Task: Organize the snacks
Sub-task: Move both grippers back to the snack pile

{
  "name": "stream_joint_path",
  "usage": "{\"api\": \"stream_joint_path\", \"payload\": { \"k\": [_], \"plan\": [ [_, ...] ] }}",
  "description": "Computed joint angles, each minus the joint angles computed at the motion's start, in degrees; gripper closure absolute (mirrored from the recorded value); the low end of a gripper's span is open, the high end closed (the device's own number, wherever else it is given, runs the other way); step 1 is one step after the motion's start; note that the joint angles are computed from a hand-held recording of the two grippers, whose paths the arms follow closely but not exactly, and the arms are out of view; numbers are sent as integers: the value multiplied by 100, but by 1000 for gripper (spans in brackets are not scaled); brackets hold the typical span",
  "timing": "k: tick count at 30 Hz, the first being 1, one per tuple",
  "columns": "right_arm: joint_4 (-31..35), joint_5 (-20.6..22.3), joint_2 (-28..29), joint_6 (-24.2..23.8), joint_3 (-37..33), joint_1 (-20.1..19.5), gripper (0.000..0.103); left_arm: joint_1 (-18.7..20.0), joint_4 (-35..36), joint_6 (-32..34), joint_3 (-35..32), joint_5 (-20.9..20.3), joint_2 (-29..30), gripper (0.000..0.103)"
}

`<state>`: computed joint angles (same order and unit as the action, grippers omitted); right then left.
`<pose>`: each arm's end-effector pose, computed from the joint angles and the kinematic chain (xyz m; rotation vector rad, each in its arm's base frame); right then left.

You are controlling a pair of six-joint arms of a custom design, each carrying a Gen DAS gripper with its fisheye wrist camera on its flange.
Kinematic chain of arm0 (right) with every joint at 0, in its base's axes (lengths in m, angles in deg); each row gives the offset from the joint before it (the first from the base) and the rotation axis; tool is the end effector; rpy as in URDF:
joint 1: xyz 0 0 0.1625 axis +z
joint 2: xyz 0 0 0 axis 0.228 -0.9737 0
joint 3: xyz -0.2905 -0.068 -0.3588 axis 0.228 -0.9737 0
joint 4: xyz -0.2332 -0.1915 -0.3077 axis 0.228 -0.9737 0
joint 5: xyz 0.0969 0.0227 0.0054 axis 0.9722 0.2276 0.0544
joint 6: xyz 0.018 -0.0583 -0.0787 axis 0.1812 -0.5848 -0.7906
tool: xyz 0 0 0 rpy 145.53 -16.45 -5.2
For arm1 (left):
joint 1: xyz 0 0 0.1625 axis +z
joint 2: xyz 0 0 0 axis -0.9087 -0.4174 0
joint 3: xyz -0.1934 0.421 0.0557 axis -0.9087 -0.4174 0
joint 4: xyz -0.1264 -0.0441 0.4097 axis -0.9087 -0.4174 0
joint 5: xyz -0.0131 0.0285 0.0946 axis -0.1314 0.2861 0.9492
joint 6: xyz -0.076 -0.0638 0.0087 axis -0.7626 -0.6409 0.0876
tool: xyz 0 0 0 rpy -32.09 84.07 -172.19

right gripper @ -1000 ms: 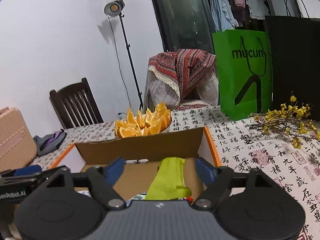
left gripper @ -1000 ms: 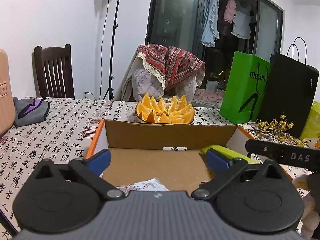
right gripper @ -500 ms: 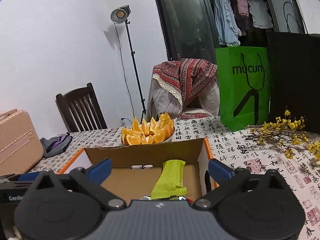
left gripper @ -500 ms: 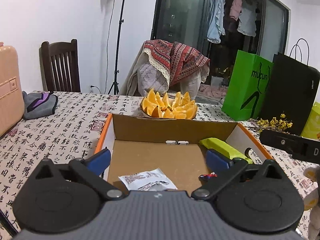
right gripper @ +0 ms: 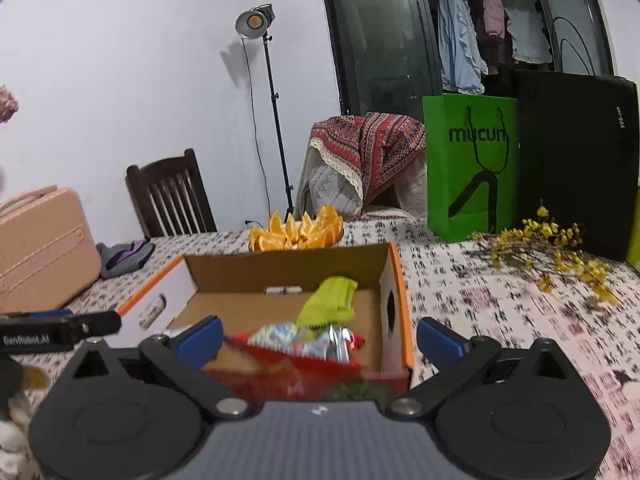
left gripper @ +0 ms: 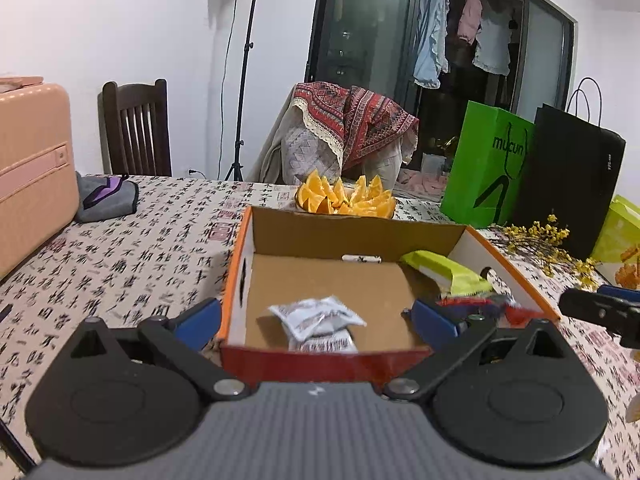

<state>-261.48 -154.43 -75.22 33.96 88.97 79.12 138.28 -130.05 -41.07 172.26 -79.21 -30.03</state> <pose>0.1421 -0.7384 0.0445 0.5657 -2.2488 1.3429 -0.0468 -0.7610 0.1517 0.5929 2.2463 -1.2557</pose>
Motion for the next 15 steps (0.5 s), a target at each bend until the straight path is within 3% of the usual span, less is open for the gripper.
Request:
{"api": "stream_joint_path", "payload": {
  "k": [15],
  "plan": [
    [-757,-248,-292,-279,1310,-200,0,85,-683,88,1246,-315,-537,0]
  ]
}}
